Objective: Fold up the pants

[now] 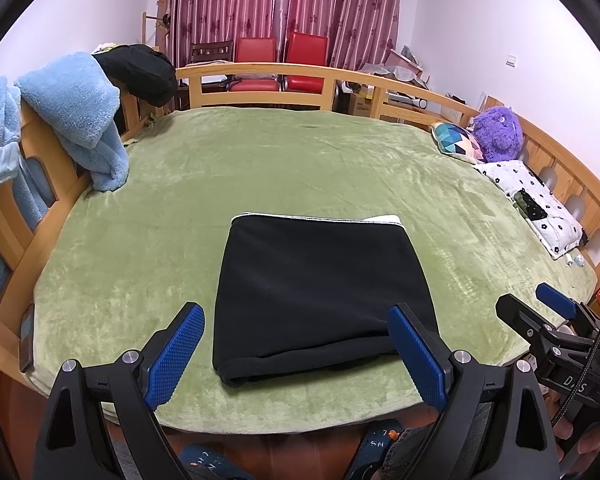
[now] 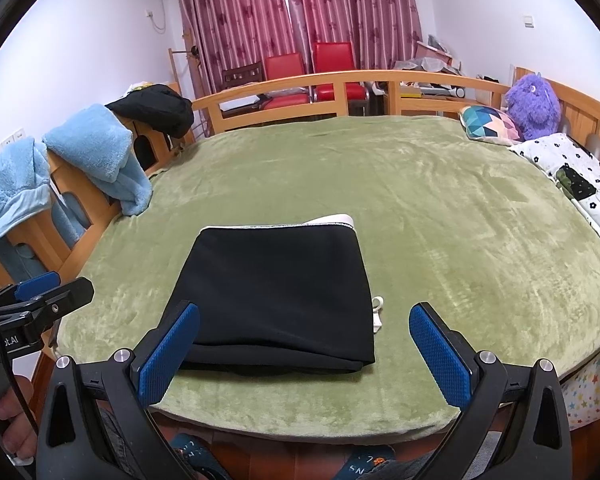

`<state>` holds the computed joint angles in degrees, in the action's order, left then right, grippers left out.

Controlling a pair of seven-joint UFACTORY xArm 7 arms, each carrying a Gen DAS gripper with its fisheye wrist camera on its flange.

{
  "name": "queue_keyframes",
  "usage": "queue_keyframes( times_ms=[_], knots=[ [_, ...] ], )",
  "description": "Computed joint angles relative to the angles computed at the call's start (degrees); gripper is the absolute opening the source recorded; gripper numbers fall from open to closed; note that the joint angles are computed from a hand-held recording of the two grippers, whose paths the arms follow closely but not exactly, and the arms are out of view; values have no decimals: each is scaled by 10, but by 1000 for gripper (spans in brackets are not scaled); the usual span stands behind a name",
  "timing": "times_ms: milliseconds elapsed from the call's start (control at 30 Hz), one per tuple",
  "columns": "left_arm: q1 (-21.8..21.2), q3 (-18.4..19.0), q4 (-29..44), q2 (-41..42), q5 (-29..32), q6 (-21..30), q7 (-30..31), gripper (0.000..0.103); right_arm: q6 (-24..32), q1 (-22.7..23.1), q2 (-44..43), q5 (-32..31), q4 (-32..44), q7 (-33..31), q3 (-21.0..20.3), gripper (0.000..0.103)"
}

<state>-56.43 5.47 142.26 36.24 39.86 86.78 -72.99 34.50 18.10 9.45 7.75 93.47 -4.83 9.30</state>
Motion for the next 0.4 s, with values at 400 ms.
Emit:
queue_keyframes(
  times_ms=[400],
  knots=[
    [4,-3,-13,-8,5,-5,-7,93,5,0,2,7,6,-7,1,103]
  ],
)
